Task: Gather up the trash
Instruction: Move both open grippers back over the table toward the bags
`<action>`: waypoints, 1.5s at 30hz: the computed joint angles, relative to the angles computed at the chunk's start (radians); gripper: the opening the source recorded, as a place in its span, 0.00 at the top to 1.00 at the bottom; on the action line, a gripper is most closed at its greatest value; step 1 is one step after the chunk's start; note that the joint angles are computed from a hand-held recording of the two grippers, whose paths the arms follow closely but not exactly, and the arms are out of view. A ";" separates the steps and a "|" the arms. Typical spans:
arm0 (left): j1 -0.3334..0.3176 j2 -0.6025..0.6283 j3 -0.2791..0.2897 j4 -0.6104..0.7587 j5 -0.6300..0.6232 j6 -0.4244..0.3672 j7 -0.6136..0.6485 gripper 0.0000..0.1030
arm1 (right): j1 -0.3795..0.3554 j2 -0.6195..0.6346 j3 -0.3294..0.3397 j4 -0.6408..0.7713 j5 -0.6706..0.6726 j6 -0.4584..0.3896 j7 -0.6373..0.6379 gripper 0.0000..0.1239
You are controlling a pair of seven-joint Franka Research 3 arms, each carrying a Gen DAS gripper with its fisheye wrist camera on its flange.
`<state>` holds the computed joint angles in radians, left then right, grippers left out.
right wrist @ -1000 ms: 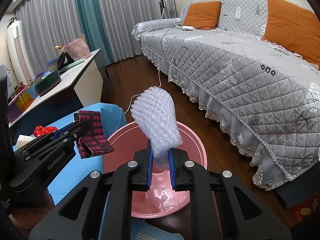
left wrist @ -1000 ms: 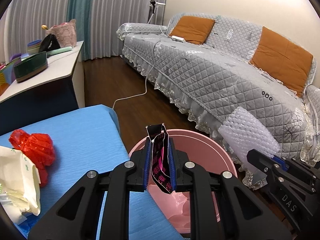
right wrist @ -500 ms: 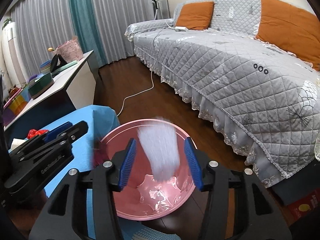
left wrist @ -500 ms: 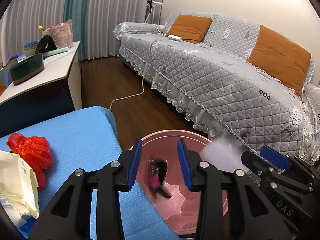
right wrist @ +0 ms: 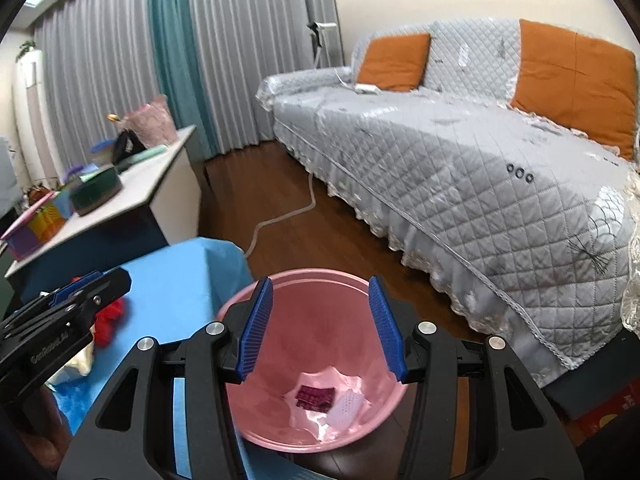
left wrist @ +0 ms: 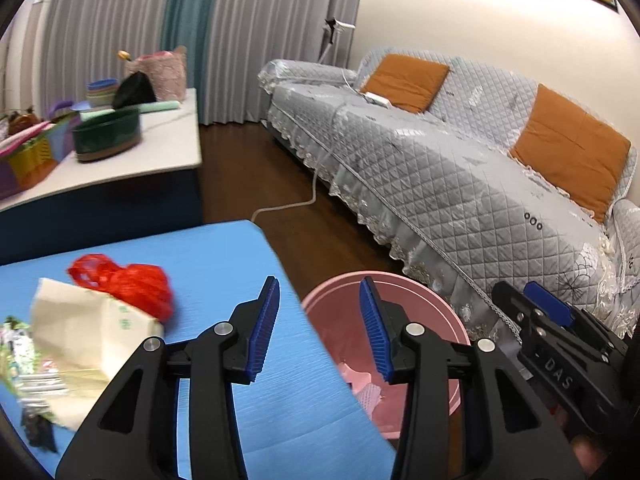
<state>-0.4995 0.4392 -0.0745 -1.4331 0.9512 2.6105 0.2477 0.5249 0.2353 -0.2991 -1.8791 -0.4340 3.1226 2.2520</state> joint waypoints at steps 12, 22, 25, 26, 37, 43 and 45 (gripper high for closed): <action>0.053 -0.317 -0.040 -0.344 0.260 -0.087 -0.317 0.54 | 0.072 -0.049 0.025 -0.044 0.070 0.080 -0.122 0.59; 0.181 -0.545 -0.142 -0.573 0.292 -0.184 -0.404 0.53 | -0.198 -0.086 0.447 -0.080 0.423 0.088 -0.497 0.59; 0.223 -0.613 -0.170 -0.651 0.280 -0.209 -0.438 0.51 | -0.313 -0.080 0.623 -0.074 0.568 0.072 -0.658 0.59; 0.236 -0.635 -0.181 -0.678 0.274 -0.224 -0.450 0.46 | -0.346 -0.075 0.678 -0.071 0.616 0.062 -0.715 0.59; 0.323 -0.704 -0.223 -0.857 0.118 -0.247 -0.465 0.44 | -0.240 0.003 0.681 0.006 0.751 -0.096 -0.904 0.60; 0.334 -0.658 -0.207 -0.874 0.066 -0.205 -0.410 0.36 | -0.100 0.073 0.552 0.087 0.719 -0.191 -0.883 0.60; 0.338 -0.653 -0.199 -0.882 0.047 -0.190 -0.413 0.35 | -0.081 0.091 0.531 0.109 0.740 -0.230 -0.890 0.60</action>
<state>-0.1613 -0.2133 -0.2731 -2.3155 0.9985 2.4202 -0.1655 0.4442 0.3265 0.2315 -1.7698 0.3059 2.8931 1.3619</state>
